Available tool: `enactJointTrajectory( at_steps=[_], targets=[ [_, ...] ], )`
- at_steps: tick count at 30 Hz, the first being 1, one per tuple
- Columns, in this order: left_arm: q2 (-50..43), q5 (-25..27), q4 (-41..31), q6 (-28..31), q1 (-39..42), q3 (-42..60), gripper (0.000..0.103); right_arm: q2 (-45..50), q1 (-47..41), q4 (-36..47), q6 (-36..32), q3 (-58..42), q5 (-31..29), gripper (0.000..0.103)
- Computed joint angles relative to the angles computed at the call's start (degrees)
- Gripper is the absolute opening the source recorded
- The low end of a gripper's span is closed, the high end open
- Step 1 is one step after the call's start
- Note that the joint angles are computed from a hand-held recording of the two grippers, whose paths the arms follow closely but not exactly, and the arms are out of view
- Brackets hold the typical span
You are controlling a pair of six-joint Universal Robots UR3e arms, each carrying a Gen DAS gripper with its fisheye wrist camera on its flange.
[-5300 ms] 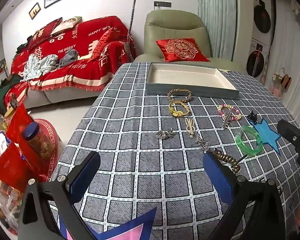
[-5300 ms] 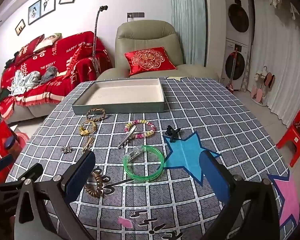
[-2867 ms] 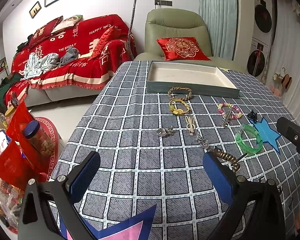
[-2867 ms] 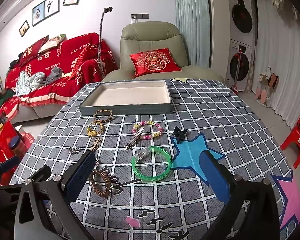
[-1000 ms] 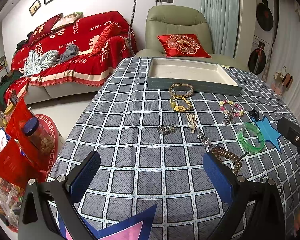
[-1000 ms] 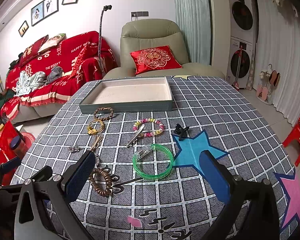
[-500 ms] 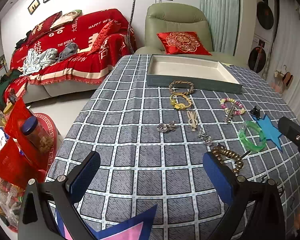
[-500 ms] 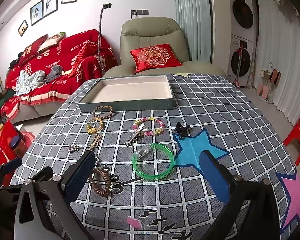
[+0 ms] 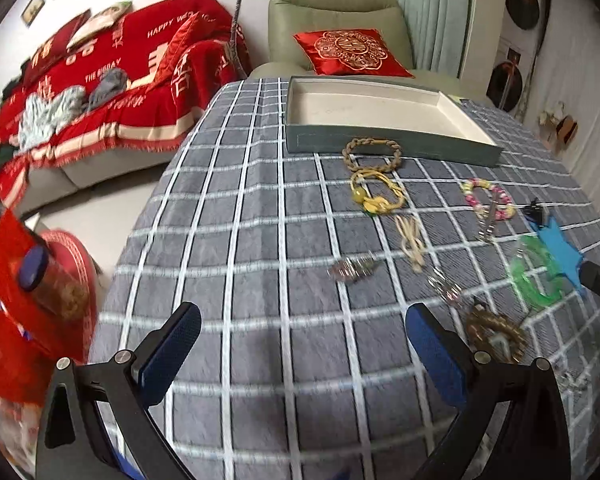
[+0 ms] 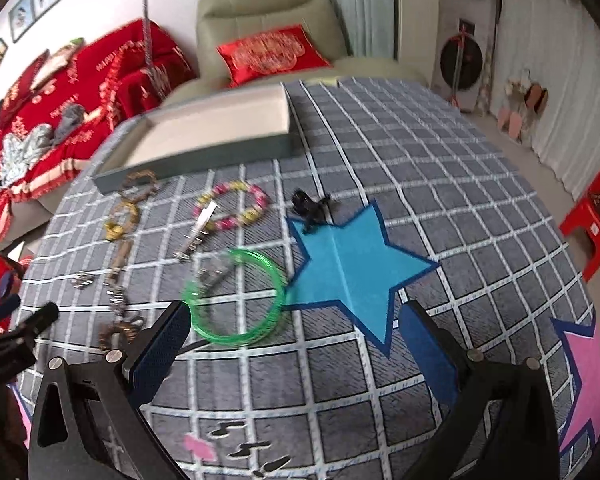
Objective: Organize jewelry
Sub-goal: 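Grasp the silver heart pendant with the left tool while the right tool grasps the green bangle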
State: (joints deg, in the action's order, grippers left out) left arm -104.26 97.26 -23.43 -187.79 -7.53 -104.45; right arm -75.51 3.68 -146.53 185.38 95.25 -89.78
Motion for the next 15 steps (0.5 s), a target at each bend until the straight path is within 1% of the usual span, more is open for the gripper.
enactJointTrajectory(
  at_steps=[1, 5, 7, 9, 10, 11, 12, 13, 14, 15],
  targets=[
    [-0.84, -0.19, -0.35, 0.47, 0.15, 1.01, 0.103, 1.01, -0.1, 1.08, 0.2, -1.14, -0.05, 0.103],
    [-4.28, -4.0, -2.93, 2.35, 1.61, 5.1, 0.103, 5.28, -0.72, 6.7, 0.82, -6.5, 1.56, 0.102],
    [-5.77, -4.59, -3.8, 2.8, 1.82, 6.71, 0.103, 7.26, -0.53, 8.83, 0.83, -8.82, 1.7, 0.095],
    [-6.97, -5.76, -4.48, 3.14, 2.07, 8.08, 0.103, 8.77, -0.29, 10.33, 1.08, -10.47, 1.58, 0.091],
    [-7.43, -6.12, -4.58, 3.2, 2.09, 8.61, 0.103, 9.39, 0.64, 9.98, 0.86, -11.12, -0.26, 0.086],
    [-8.07, -6.44, -5.19, 3.37, 2.02, 9.55, 0.1, 10.01, 0.96, 10.39, 0.59, -12.03, -0.79, 0.084],
    [-8.8, -6.84, -6.35, 3.69, 1.95, 10.77, 0.097, 10.21, 1.26, 10.98, 0.44, -12.67, -1.22, 0.079],
    [-9.11, -7.24, -6.86, 3.81, 1.94, 11.22, 0.096, 10.43, 1.67, 11.43, 0.32, -13.21, -1.77, 0.075],
    [-9.43, -7.49, -7.12, 3.81, 1.86, 11.59, 0.091, 10.82, 2.15, 12.26, 0.01, -14.13, -2.39, 0.073],
    [-9.63, -7.15, -6.54, 4.05, 1.55, 11.57, 0.086, 10.92, 2.39, 12.49, -0.33, -14.34, -2.91, 0.067]
  ],
)
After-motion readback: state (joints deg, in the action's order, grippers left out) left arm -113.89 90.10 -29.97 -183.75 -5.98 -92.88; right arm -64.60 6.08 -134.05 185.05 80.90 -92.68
